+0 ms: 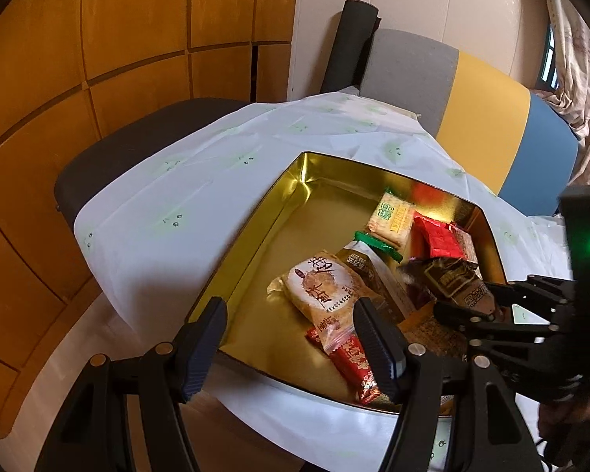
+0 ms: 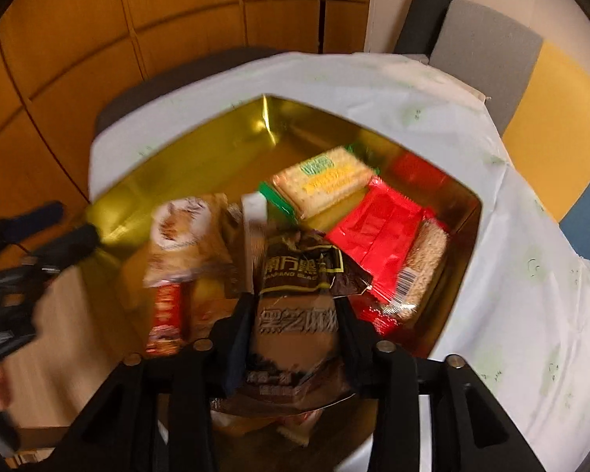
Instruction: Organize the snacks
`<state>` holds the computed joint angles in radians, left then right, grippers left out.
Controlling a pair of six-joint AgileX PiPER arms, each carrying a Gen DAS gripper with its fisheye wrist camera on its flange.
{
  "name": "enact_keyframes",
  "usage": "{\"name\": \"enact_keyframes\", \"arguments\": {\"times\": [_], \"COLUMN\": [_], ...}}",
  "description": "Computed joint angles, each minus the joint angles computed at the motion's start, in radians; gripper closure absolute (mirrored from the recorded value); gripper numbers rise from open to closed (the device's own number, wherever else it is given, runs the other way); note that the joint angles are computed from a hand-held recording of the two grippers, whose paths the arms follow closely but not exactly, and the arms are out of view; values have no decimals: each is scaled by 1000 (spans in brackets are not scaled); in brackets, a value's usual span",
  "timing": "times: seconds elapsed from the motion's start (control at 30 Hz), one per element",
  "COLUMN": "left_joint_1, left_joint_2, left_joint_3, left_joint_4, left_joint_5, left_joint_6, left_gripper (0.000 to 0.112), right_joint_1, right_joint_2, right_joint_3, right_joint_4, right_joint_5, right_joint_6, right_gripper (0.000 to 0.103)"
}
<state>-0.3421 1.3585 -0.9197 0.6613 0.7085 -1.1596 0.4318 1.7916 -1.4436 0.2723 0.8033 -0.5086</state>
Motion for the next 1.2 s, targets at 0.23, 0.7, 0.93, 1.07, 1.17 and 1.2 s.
{"name": "enact_keyframes", "arguments": {"times": [0.23, 0.7, 0.93, 1.07, 1.17, 1.2], "left_joint_1": [2, -75, -164, -225, -279, -307], "left_joint_2": [3, -9, -23, -32, -31, -18], "left_joint_3": [5, -25, -30, -24, -21, -31], "left_joint_4": [9, 88, 166, 203, 244, 266], "left_joint_5": [-17, 52, 111, 125, 142, 169], "left_joint_6": [-22, -99, -180, -233, -302, -325], "left_gripper": [45, 45, 44, 44, 40, 40], "right_joint_1": [-31, -17, -34, -54, -72, -78], "right_joint_2": [-37, -80, -287, -392, -470, -487], "right_joint_3": [45, 119, 316, 423, 519, 538], "right_joint_4": [51, 33, 23, -52, -153, -173], "right_joint_5": [-26, -110, -273, -327, -369, -374], "right_joint_6": [-49, -12, 47, 210, 370, 397], "right_gripper": [54, 34, 16, 13, 12, 12]}}
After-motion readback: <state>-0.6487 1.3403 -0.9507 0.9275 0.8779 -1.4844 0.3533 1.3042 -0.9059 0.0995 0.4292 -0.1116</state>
